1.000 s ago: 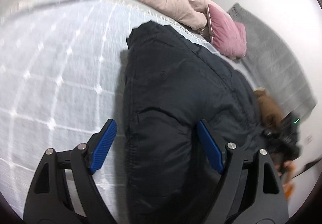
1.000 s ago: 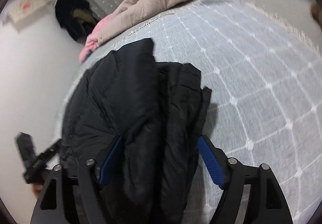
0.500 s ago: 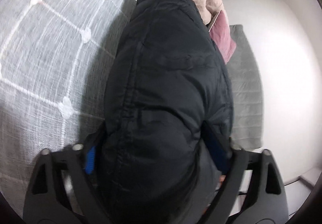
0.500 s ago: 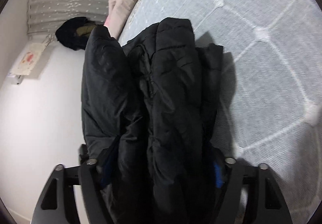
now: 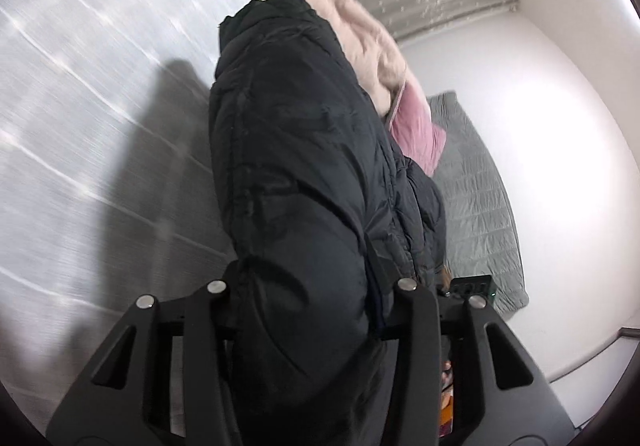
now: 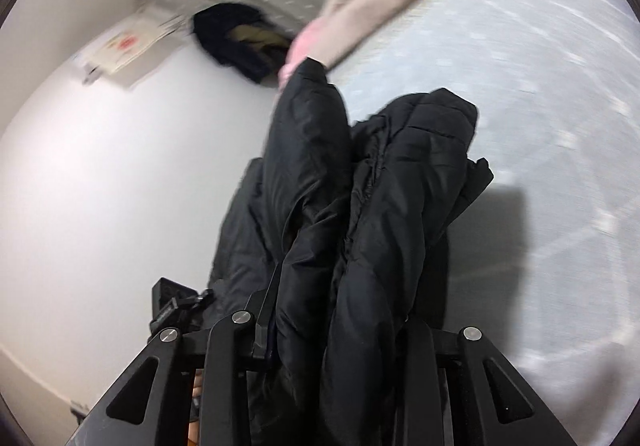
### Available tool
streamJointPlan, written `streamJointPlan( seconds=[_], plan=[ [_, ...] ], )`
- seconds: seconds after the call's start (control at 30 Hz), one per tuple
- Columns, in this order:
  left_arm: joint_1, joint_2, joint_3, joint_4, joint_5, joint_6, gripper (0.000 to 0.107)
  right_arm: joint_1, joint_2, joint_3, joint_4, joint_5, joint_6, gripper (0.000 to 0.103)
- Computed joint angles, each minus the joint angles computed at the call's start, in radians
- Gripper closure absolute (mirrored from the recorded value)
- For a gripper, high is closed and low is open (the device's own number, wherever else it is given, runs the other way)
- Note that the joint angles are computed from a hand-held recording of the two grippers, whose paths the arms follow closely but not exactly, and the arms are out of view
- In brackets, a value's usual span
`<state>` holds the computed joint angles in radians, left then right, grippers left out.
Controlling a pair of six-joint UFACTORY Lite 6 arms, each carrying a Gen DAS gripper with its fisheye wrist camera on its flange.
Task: Fold large clothes
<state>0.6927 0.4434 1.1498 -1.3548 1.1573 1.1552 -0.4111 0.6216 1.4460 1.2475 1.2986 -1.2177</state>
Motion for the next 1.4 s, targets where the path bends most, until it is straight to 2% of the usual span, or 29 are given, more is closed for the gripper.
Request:
streamJointPlan(
  seconds=[0.07,0.23,0.3,0.37,0.4,0.47,0.5,0.53,0.63,0.7,0.73,0.87,0.97,1.03,1.13,1.2,1.27,1.33,1.4],
  plan=[
    [0.079,-0.001,0.011,-0.007,0.019,0.023,0.063,0.093,-0.019,-0.008,0.055,-0.025,-0.014,0.073],
    [0.290,0.030,0.068,-0.025,0.074,0.116,0.063,0.329,0.069,0.130,0.148,-0.100,0.013,0.073],
    [0.335,0.037,0.067,-0.063,0.025,0.226,0.061,0.434,0.138,0.224,0.182,-0.141,0.035,0.073],
    [0.341,0.084,0.096,-0.061,-0.081,0.249,0.054,0.509,0.233,0.348,0.178,-0.209,0.080,0.072],
    [0.330,0.120,0.125,-0.030,-0.137,0.205,0.048,0.560,0.304,0.437,0.142,-0.279,0.139,0.069],
    [0.329,0.207,0.194,0.025,-0.188,0.120,0.034,0.627,0.427,0.590,0.022,-0.401,0.279,0.062],
    [0.333,0.230,0.208,0.023,-0.179,0.116,0.029,0.652,0.482,0.649,-0.055,-0.454,0.349,0.049],
    [0.334,0.244,0.220,0.020,-0.167,0.112,0.029,0.667,0.527,0.692,-0.090,-0.473,0.392,0.039],
    [0.311,0.168,0.184,0.030,-0.234,0.092,0.029,0.654,0.561,0.697,-0.039,-0.473,0.359,0.035],
    [0.291,0.097,0.161,0.056,-0.313,0.069,0.029,0.624,0.510,0.618,-0.013,-0.474,0.333,0.033],
    [0.272,0.036,0.125,0.082,-0.385,0.042,0.029,0.595,0.454,0.520,-0.011,-0.461,0.287,0.033],
    [0.232,-0.219,-0.057,0.148,-0.562,0.035,0.025,0.548,0.254,0.304,-0.040,-0.521,0.233,0.033],
    [0.202,-0.414,-0.227,0.197,-0.651,0.032,0.020,0.511,0.031,0.049,-0.046,-0.584,0.136,0.032],
    [0.190,-0.528,-0.332,0.249,-0.656,0.000,0.017,0.495,-0.095,-0.077,-0.060,-0.610,0.104,0.029],
    [0.140,-0.643,-0.463,0.301,-0.722,-0.018,0.010,0.516,-0.278,-0.276,-0.089,-0.720,0.080,0.026],
    [0.043,-0.746,-0.555,0.465,-0.826,-0.200,0.009,0.542,-0.399,-0.429,-0.096,-0.811,0.047,0.025],
    [-0.026,-0.822,-0.643,0.660,-0.910,-0.409,0.008,0.538,-0.495,-0.528,-0.149,-0.841,0.058,0.024],
    [-0.070,-0.882,-0.699,0.842,-0.916,-0.618,0.006,0.587,-0.545,-0.579,-0.204,-0.903,0.112,0.022],
    [-0.111,-0.900,-0.740,0.973,-0.898,-0.782,0.005,0.587,-0.622,-0.677,-0.180,-0.939,0.054,0.020]
  ],
)
